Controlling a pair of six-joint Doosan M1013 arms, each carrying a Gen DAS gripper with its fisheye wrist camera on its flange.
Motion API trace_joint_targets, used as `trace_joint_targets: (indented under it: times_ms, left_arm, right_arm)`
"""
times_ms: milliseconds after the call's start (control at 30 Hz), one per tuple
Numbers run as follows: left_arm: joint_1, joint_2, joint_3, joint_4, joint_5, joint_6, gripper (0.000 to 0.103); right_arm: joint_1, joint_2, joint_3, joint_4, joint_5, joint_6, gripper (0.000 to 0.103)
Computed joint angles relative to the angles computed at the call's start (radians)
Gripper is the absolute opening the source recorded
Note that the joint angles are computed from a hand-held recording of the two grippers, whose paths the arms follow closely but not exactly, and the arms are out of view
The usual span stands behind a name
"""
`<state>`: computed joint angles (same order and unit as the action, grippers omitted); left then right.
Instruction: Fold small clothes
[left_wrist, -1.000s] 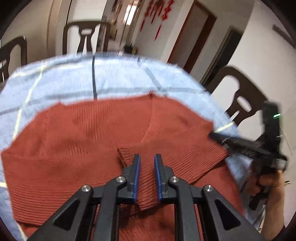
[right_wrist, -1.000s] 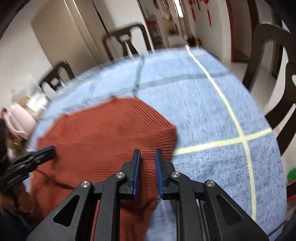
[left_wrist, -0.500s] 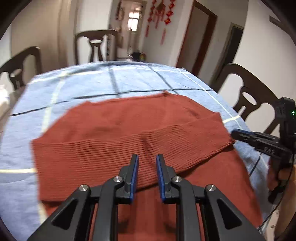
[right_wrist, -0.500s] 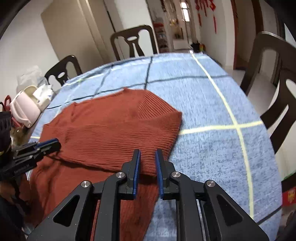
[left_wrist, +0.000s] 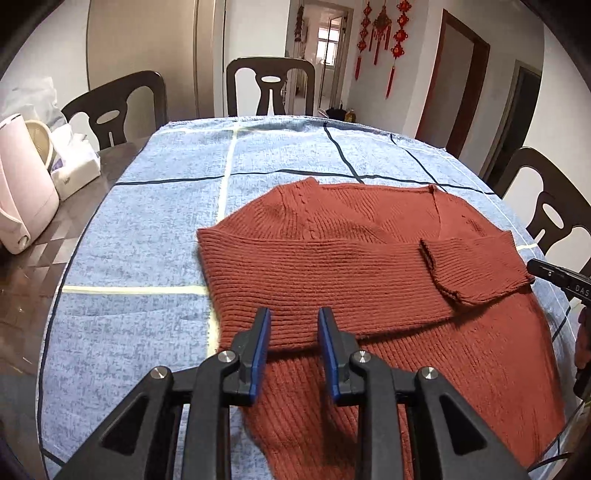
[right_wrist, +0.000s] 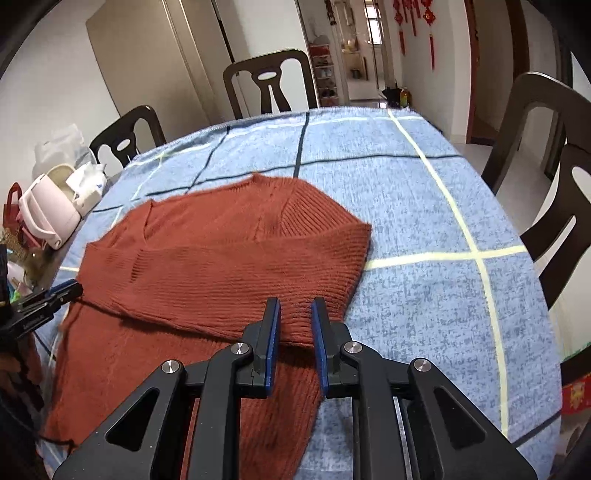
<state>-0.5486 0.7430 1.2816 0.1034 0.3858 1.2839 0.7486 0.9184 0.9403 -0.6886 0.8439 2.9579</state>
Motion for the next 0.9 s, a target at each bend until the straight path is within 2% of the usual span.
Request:
trace_joint_targets:
  times_ms: [133,233,433,533,600,900]
  left_arm:
    - [0.000,0.005,0.003,0.001,-0.003,-0.004,0.029]
    - [-0.005,0.000,0.012,0.036,-0.006,-0.032,0.031]
    - [-0.006,-0.004,0.017,0.022,-0.009,-0.023,0.034]
    - [-0.007,-0.012,0.026,0.027,-0.005,-0.031,0.035]
    - [-0.009,-0.019,0.035,0.037,-0.008,-0.040,0.035]
    - [-0.022,-0.067,0.109,0.145,-0.058,-0.135,0.040]
  right_arm:
    - [-0.006,0.017,-0.022,0.060,0.027,-0.052,0.017]
    - [-0.004,0.021,-0.026,0.052,0.031,-0.054,0.017]
    - [-0.003,0.018,-0.024,0.055,0.028,-0.051,0.018]
    - [0.000,0.001,0.004,0.041,-0.008,-0.016,0.028]
    - [0.005,-0.010,0.019,0.030,-0.020,0.005,0.045]
    - [0.035,-0.036,0.062,0.006,-0.038,0.031,0.047]
